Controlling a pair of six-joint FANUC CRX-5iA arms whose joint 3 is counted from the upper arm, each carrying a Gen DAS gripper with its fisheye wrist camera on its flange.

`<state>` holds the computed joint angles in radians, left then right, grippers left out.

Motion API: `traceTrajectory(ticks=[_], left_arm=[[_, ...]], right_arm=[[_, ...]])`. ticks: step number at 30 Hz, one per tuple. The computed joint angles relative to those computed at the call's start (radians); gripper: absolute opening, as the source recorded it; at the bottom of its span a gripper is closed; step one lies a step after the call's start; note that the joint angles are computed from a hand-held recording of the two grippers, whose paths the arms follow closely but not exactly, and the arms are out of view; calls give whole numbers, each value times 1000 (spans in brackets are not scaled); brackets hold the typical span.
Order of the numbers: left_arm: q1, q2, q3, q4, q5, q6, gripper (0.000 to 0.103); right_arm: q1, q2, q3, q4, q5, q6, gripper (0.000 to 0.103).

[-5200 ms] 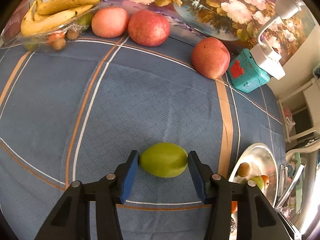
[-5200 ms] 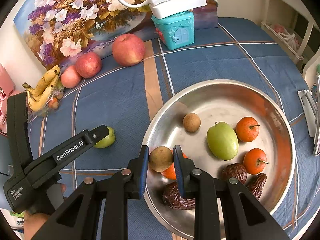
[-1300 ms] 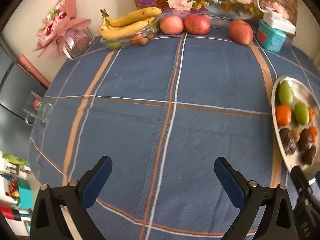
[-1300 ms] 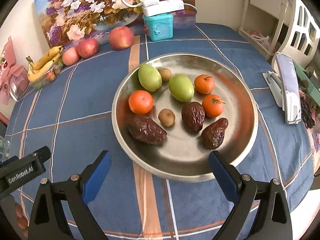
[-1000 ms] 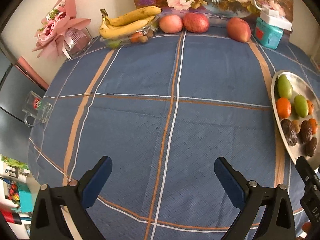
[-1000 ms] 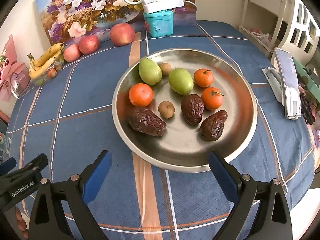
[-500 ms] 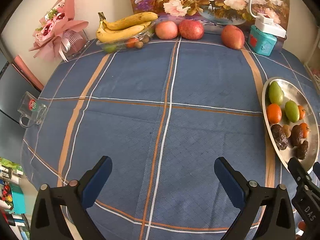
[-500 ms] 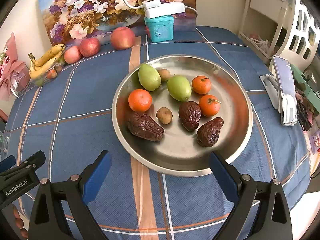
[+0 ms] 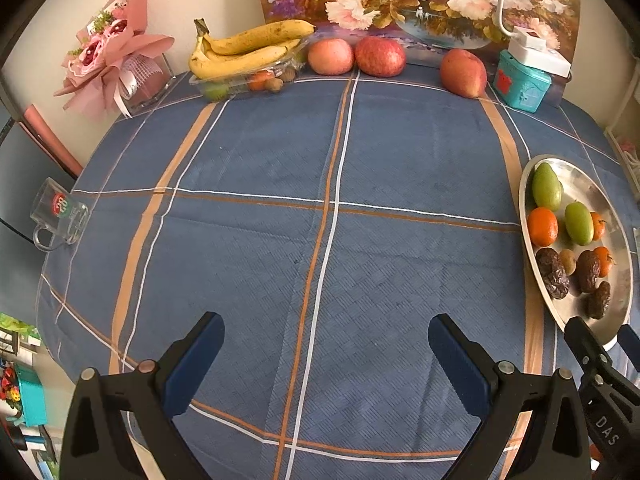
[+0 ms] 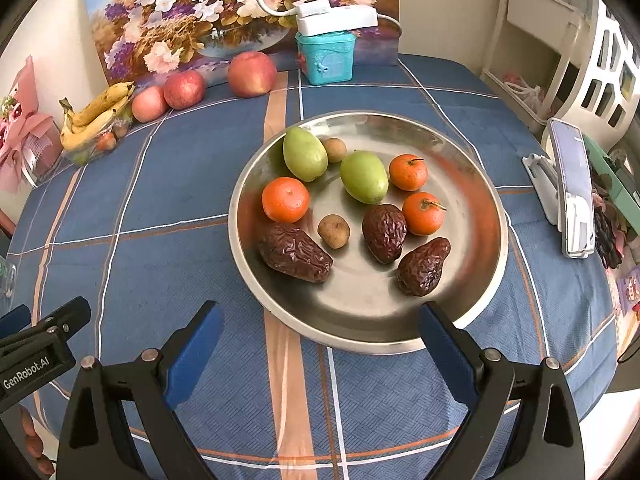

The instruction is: Organize fruits

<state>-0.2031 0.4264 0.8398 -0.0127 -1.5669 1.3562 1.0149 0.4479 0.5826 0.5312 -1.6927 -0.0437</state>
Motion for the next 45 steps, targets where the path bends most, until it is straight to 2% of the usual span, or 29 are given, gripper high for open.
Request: traceTrajectory(ticks=[45], left_arm=[[11,19,24,12,-27,7,103]], right_arm=[[-5,19,29,-13,-11,29,97]])
